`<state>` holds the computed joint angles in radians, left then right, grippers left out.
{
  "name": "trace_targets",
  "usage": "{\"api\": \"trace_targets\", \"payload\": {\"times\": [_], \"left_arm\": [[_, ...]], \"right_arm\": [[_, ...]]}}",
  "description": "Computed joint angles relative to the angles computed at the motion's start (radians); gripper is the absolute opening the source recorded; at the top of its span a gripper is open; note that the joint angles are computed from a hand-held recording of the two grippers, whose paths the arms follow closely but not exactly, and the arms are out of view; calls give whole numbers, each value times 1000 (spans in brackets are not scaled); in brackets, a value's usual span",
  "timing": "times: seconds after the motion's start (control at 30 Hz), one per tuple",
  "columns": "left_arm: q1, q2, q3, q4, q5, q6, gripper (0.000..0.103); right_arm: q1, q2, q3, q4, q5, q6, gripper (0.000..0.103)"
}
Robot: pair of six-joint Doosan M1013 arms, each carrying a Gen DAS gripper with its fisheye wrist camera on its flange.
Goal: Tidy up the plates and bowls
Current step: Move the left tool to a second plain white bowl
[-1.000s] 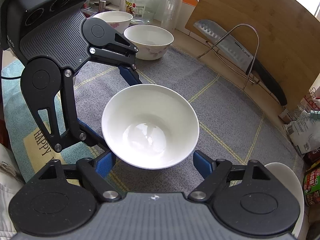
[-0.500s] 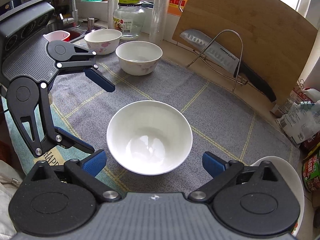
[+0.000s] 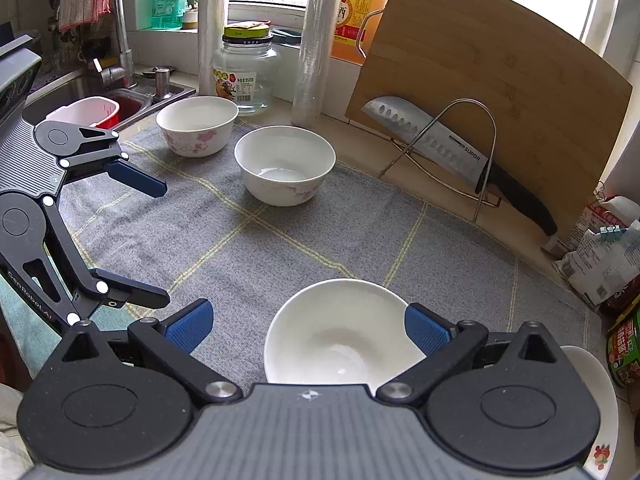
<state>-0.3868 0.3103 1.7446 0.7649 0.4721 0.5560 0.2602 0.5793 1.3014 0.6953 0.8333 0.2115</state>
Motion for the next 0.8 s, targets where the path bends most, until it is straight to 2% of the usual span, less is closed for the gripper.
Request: {"api": "trace_targets", "payload": {"times": [0.07, 0.17, 0.33, 0.5, 0.57, 0.67, 0.8], "left_arm": [[10, -12, 15, 8, -4, -2, 101], [31, -30, 29, -32, -17, 62, 101], [54, -35, 7, -88, 32, 127, 101], [71, -27, -16, -62, 42, 55, 101], [73, -15, -39, -60, 67, 31, 101], [77, 2, -72, -73, 93, 53, 101], [91, 26, -119, -129, 110, 106, 101]], "right_arm": [[14, -6, 15, 0, -35, 16, 103], [35, -14, 34, -6, -82, 45, 103], [63, -17, 46, -41, -129, 104, 103], [75, -3, 34, -25, -145, 88, 103], [76, 1, 32, -4, -160, 66, 103], [73, 14, 21, 62, -159, 8, 103], [77, 35, -7, 69, -132, 40, 103]]}}
